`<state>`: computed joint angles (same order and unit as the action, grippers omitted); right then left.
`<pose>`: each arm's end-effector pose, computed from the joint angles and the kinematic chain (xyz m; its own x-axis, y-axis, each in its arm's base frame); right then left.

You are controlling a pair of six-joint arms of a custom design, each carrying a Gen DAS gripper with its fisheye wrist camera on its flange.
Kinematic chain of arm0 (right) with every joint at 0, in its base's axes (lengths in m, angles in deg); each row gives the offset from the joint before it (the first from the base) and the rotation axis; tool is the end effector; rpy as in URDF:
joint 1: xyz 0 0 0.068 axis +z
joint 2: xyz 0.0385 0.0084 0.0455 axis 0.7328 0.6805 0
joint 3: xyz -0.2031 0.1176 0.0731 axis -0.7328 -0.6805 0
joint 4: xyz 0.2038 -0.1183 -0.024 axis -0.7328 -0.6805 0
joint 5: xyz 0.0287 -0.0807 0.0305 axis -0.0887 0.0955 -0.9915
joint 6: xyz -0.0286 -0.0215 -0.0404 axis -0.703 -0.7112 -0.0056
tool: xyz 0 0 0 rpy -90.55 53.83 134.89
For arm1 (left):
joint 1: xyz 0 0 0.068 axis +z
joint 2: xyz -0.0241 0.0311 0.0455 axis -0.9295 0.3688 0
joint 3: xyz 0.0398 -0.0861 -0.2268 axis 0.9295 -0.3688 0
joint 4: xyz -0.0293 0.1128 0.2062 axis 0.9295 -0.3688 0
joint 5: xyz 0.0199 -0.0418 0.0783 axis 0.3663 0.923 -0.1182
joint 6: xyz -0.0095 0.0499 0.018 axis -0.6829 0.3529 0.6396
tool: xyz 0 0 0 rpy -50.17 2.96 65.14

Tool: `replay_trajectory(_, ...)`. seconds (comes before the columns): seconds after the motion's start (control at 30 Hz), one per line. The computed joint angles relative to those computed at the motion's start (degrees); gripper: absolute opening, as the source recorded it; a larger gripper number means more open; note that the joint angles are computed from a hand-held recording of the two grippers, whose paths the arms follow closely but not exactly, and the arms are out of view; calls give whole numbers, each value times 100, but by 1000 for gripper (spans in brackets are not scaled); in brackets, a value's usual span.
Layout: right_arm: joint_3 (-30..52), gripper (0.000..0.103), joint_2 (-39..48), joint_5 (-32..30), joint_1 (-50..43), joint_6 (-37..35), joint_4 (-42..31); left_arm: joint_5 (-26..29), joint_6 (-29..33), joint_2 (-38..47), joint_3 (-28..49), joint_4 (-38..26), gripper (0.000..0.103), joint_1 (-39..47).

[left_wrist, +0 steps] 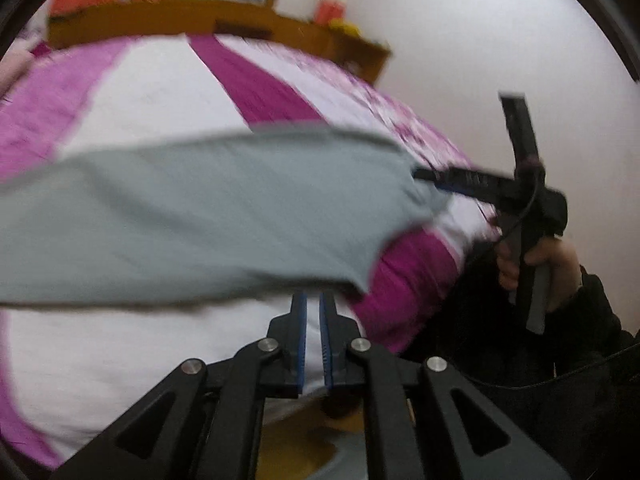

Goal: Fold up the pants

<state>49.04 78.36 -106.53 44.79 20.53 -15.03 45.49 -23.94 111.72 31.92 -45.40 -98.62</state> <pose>0.2978 -0.0004 0.1320 -0.7546 -0.1036 -0.6479 -0.2725 0.9478 0.1658 0.1176 -0.0654 0.1289 -0.7249 -0.1355 -0.6754 0.1170 0.9420 -0.3146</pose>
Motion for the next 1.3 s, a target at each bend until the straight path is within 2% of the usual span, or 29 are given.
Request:
replay_trajectory(0.07,463,53,254,141,209,-187,-280,68,299,-899,82,-813,6,748)
replay_trajectory(0.1,731,53,434,204,287,-240,-418,305,581,-1151,115,-1053,6,1404)
replay_trajectory(0.17,1415,53,950,416,467,-316,-723,695,1132,-1038,179,-1096,7,2639)
replay_trajectory(0.23,2172,53,1528,521,558,-331,-988,1002,1690,-554,176,-809,7,3744)
replay_trajectory(0.33,3420,53,2467,610,549,-265,-1451,1321,2406,672,175,-43,6,5246)
replay_trajectory(0.43,4832,53,3534,729,435,-127,-2147,1332,2536,2204,371,685,6,6188)
replay_trajectory(0.5,5471,52,4024,641,305,-109,-2456,1474,2602,2634,430,867,6,6657)
replay_trajectory(0.53,5765,47,4251,531,197,-165,-2547,1420,2624,2636,413,906,5,6793)
replay_trajectory(0.57,5871,43,4326,448,118,-207,-2556,1108,2551,2572,392,917,5,6703)
replay_trajectory(0.6,5930,33,4362,454,81,-210,-2550,764,2523,2466,370,878,4,6589)
replay_trajectory(0.63,6000,24,4393,494,42,-167,-2569,650,2535,2391,338,856,4,6578)
replay_trajectory(0.67,6004,23,4382,490,19,-95,-2569,639,2561,2341,295,855,4,6616)
replay_trajectory(0.73,5599,23,4095,638,60,70,-2244,494,2617,2196,328,749,4,6570)
replay_trajectory(0.83,4270,26,3196,1164,314,202,-1179,260,2732,1732,378,644,5,6343)
replay_trajectory(0.87,3871,28,2908,1304,413,269,-890,466,2873,1566,472,553,5,6370)
replay_trajectory(0.93,3339,32,2465,1175,602,285,-601,1055,3115,1665,714,530,6,6480)
replay_trajectory(1.03,2919,33,2114,1024,1014,154,-529,1981,3456,2438,1291,646,8,6678)
replay_trajectory(1.1,2905,33,2134,914,1260,103,-650,2395,3577,3507,1902,789,8,6843)
replay_trajectory(1.23,3412,33,2653,810,1542,-141,-972,2640,3454,5307,3085,798,8,7156)
replay_trajectory(1.3,4142,33,3205,821,1432,-215,-1350,2400,3432,6058,3536,906,8,7275)
